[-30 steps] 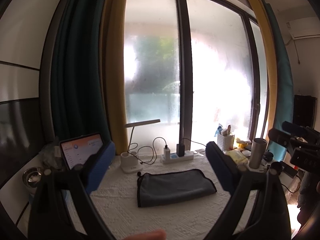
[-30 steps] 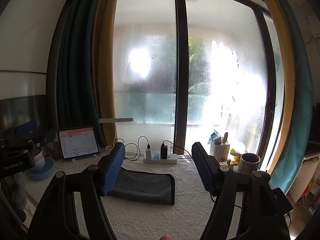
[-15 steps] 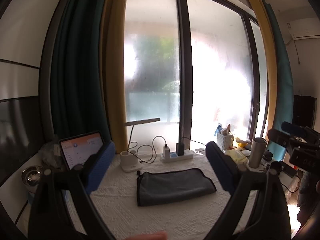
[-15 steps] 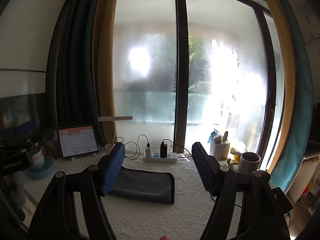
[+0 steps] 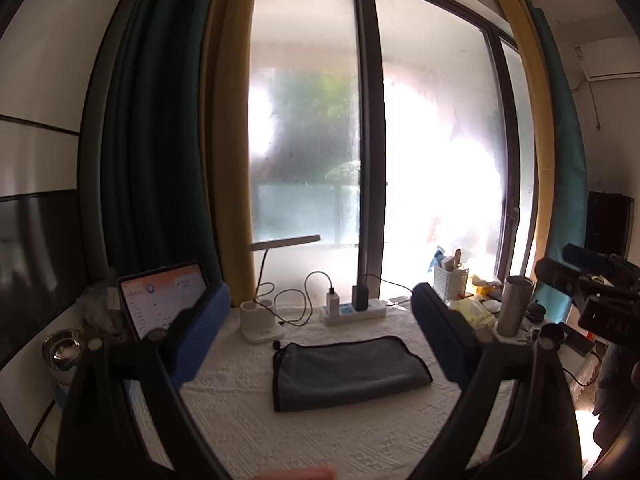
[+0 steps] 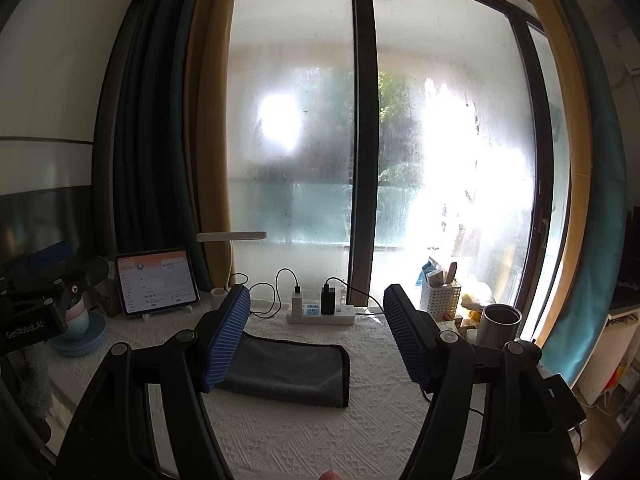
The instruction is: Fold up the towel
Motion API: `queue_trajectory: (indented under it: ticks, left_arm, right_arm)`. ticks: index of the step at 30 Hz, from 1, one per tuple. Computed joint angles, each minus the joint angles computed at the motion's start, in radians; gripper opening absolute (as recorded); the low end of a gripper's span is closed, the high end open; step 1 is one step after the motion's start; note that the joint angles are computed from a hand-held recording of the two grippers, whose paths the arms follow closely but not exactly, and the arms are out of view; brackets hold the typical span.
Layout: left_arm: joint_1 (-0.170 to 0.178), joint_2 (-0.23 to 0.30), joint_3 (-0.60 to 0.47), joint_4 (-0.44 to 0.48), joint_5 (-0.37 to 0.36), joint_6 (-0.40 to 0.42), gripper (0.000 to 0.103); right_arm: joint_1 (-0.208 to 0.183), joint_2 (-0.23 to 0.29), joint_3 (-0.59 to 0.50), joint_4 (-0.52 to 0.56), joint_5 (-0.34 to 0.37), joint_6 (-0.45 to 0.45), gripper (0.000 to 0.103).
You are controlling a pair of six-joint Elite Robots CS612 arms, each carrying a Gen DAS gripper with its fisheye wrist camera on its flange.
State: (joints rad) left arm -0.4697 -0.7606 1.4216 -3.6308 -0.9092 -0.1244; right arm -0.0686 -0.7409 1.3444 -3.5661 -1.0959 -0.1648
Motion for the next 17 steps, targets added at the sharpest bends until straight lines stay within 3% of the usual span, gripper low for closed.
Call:
queue_trajectory:
  ticks: [17]
  left_arm:
    - [0.001, 0.010, -0.010, 0.007, -0.033, -0.006, 0.093]
  right_arm:
    - [-0.001, 0.002, -0.002, 0.005, 0.005, -0.002, 0.072]
